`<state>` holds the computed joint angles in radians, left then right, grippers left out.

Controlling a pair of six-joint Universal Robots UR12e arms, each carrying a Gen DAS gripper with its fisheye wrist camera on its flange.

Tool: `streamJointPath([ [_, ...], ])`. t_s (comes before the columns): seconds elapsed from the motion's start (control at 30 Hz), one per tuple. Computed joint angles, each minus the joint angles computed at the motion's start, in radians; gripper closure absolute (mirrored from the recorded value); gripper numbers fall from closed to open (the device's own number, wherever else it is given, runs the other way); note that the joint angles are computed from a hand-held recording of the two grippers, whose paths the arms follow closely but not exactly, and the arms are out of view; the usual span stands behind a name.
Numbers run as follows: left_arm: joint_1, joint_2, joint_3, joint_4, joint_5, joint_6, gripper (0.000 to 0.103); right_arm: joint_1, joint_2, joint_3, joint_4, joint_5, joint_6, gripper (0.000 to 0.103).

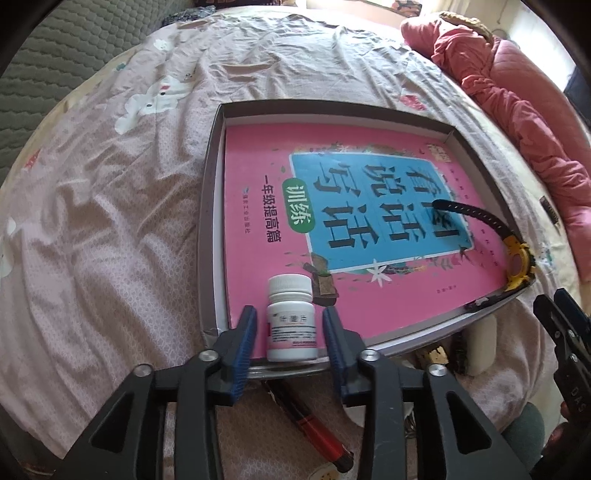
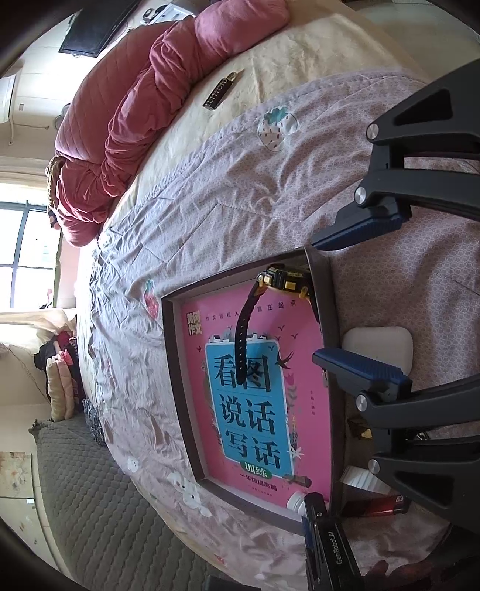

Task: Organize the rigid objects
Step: 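Lower the pill bottle onto the book in the tray and open the left gripper, then withdraw both open grippers back from the tray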

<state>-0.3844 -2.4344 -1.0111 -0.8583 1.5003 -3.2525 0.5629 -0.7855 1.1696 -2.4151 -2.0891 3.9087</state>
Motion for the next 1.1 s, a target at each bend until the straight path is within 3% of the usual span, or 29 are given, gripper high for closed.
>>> streamJointPath([
  [0.17,0.007,0.009,-0.016,0.016,-0.033,-0.020,0.060,0.000,-0.002,-0.005,0.004,0.002,-0.003,0.048],
  [0.3,0.010,0.017,-0.028,0.038,-0.058,-0.029,0.049,0.000,-0.009,0.000,0.001,0.003,0.004,0.048],
  [0.57,0.017,0.036,-0.059,0.094,-0.125,-0.034,0.044,-0.001,-0.026,0.021,-0.005,0.000,0.031,0.046],
  [0.7,0.025,0.048,-0.075,0.129,-0.164,-0.045,0.034,-0.004,-0.032,0.031,-0.019,0.011,0.048,0.042],
  [1.1,0.036,0.074,-0.093,0.184,-0.201,-0.056,0.033,0.004,-0.029,0.026,-0.059,-0.020,0.037,0.042],
])
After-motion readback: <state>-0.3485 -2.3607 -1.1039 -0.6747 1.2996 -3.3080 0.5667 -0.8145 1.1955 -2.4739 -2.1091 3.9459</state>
